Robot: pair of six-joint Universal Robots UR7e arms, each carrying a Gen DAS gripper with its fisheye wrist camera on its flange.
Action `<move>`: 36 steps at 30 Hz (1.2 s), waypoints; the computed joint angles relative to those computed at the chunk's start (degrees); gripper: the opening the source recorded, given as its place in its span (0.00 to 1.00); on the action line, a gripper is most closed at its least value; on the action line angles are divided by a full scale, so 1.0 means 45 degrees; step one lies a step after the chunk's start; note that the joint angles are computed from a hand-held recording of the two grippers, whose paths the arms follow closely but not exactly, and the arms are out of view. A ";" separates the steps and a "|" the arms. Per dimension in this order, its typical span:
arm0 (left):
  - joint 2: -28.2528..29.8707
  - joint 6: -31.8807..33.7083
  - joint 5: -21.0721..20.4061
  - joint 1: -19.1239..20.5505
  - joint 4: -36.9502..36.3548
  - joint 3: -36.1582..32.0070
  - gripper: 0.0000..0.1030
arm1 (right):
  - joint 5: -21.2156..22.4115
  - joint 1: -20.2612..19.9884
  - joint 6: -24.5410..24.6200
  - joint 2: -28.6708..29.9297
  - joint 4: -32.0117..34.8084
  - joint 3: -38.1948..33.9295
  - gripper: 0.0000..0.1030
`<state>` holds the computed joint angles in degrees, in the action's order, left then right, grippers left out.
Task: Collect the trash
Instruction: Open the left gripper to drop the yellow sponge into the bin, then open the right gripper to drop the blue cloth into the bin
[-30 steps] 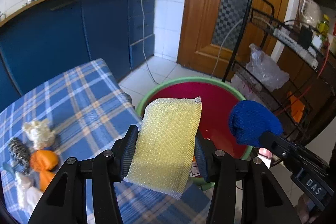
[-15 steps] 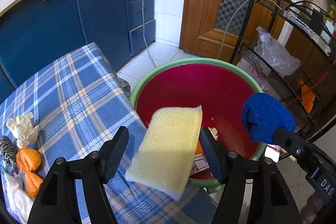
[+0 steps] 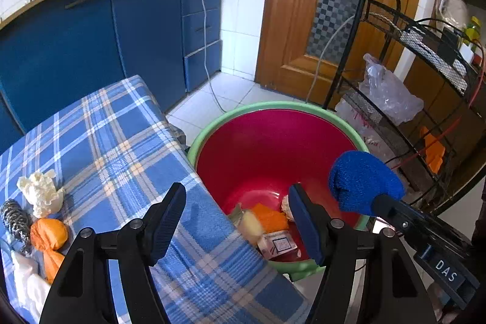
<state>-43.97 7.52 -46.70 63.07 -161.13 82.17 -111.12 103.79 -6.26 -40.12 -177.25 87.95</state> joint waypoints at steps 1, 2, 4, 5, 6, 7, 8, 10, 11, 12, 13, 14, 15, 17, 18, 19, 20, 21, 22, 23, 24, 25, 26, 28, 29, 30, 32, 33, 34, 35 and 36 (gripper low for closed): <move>-0.0024 -0.0049 0.0028 -0.0004 0.0003 0.0021 0.69 | 0.0000 0.0002 -0.0003 0.0000 0.0007 -0.0004 0.16; -0.0057 -0.0120 0.0059 -0.0004 0.0023 0.0055 0.69 | -0.0010 -0.0002 -0.0015 0.0005 0.0030 -0.0018 0.16; -0.0134 -0.0297 0.0153 -0.0002 0.0150 0.0120 0.69 | -0.0015 -0.0020 -0.0050 0.0017 0.0068 -0.0053 0.16; -0.0164 -0.0360 0.0199 0.0002 0.0188 0.0152 0.70 | -0.0035 -0.0025 -0.0083 0.0036 0.0097 -0.0094 0.16; -0.0206 -0.0431 0.0262 0.0005 0.0213 0.0205 0.69 | -0.0047 -0.0033 -0.0117 0.0053 0.0126 -0.0134 0.16; -0.0251 -0.0480 0.0306 0.0006 0.0224 0.0262 0.70 | -0.0068 -0.0033 -0.0148 0.0084 0.0144 -0.0186 0.16; -0.0297 -0.0524 0.0346 0.0008 0.0217 0.0323 0.69 | -0.0094 -0.0024 -0.0182 0.0124 0.0155 -0.0239 0.16; -0.0373 -0.0606 0.0461 -0.0001 0.0189 0.0439 0.69 | -0.0185 -0.0001 -0.0276 0.0262 0.0241 -0.0463 0.16; -0.0423 -0.0668 0.0524 -0.0007 0.0184 0.0505 0.69 | -0.0229 0.0001 -0.0344 0.0365 0.0314 -0.0639 0.17; -0.0490 -0.0743 0.0556 -0.0005 0.0164 0.0583 0.69 | -0.0271 0.0005 -0.0412 0.0475 0.0402 -0.0823 0.17; -0.0537 -0.0828 0.0569 0.0000 0.0152 0.0632 0.69 | -0.0318 0.0022 -0.0442 0.0566 0.0468 -0.0957 0.18; -0.0596 -0.0887 0.0562 0.0002 0.0147 0.0696 0.69 | -0.0342 0.0023 -0.0466 0.0668 0.0544 -0.1125 0.21; -0.0677 -0.0982 0.0567 -0.0001 0.0148 0.0780 0.69 | -0.0390 0.0011 -0.0458 0.0809 0.0632 -0.1356 0.23; -0.0805 -0.1092 0.0595 -0.0018 0.0120 0.0920 0.69 | -0.0554 -0.0002 -0.0352 0.1013 0.0765 -0.1668 0.30; -0.0874 -0.1119 0.0602 -0.0030 0.0080 0.1005 0.69 | -0.0557 -0.0050 -0.0214 0.1095 0.0900 -0.1819 0.34; -0.0973 -0.1131 0.0624 -0.0046 0.0006 0.1132 0.69 | -0.0559 -0.0089 -0.0064 0.1142 0.1034 -0.1923 0.36; -0.1031 -0.1136 0.0651 -0.0061 -0.0035 0.1203 0.70 | -0.0557 -0.0139 0.0126 0.1166 0.1201 -0.1996 0.40; -0.1095 -0.1141 0.0690 -0.0079 -0.0082 0.1288 0.70 | -0.0529 -0.0178 0.0267 0.1153 0.1278 -0.1994 0.40; -0.1173 -0.1141 0.0734 -0.0096 -0.0146 0.1387 0.70 | -0.0512 -0.0197 0.0342 0.1141 0.1312 -0.1980 0.40; -0.1245 -0.1147 0.0775 -0.0112 -0.0214 0.1477 0.69 | -0.0507 -0.0213 0.0394 0.1094 0.1324 -0.1906 0.40; -0.1312 -0.1163 0.0806 -0.0130 -0.0275 0.1553 0.70 | -0.0534 -0.0208 0.0382 0.1066 0.1288 -0.1847 0.40; -0.1383 -0.1187 0.0821 -0.0145 -0.0327 0.1634 0.70 | -0.0578 -0.0195 0.0355 0.1032 0.1248 -0.1784 0.40; -0.1470 -0.1228 0.0839 -0.0160 -0.0368 0.1733 0.70 | -0.0612 -0.0176 0.0332 0.0998 0.1225 -0.1731 0.40; -0.1604 -0.1281 0.0879 -0.0182 -0.0412 0.1879 0.70 | -0.0629 -0.0125 0.0311 0.0924 0.1219 -0.1636 0.40; -0.1689 -0.1313 0.0907 -0.0202 -0.0430 0.1977 0.70 | -0.0635 -0.0097 0.0316 0.0903 0.1221 -0.1618 0.40; -0.1805 -0.1339 0.0952 -0.0226 -0.0486 0.2119 0.70 | -0.0624 -0.0050 0.0298 0.0851 0.1162 -0.1538 0.40; -0.1943 -0.1403 0.1079 -0.0264 -0.0555 0.2287 0.70 | -0.0559 0.0034 0.0260 0.0773 0.1068 -0.1409 0.41; -0.2042 -0.1443 0.1147 -0.0286 -0.0613 0.2414 0.70 | -0.0538 0.0079 0.0244 0.0755 0.1043 -0.1374 0.42; -0.2119 -0.1489 0.1208 -0.0304 -0.0648 0.2510 0.70 | -0.0495 0.0137 0.0206 0.0717 0.0997 -0.1304 0.43; -0.2202 -0.1537 0.1277 -0.0316 -0.0687 0.2606 0.70 | -0.0466 0.0186 0.0187 0.0692 0.0963 -0.1246 0.44; -0.2280 -0.1560 0.1336 -0.0323 -0.0730 0.2693 0.70 | -0.0412 0.0246 0.0156 0.0663 0.0955 -0.1190 0.45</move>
<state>-54.23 0.49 -40.69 61.62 -164.41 94.29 -112.97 104.90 -5.56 -37.13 -172.95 82.60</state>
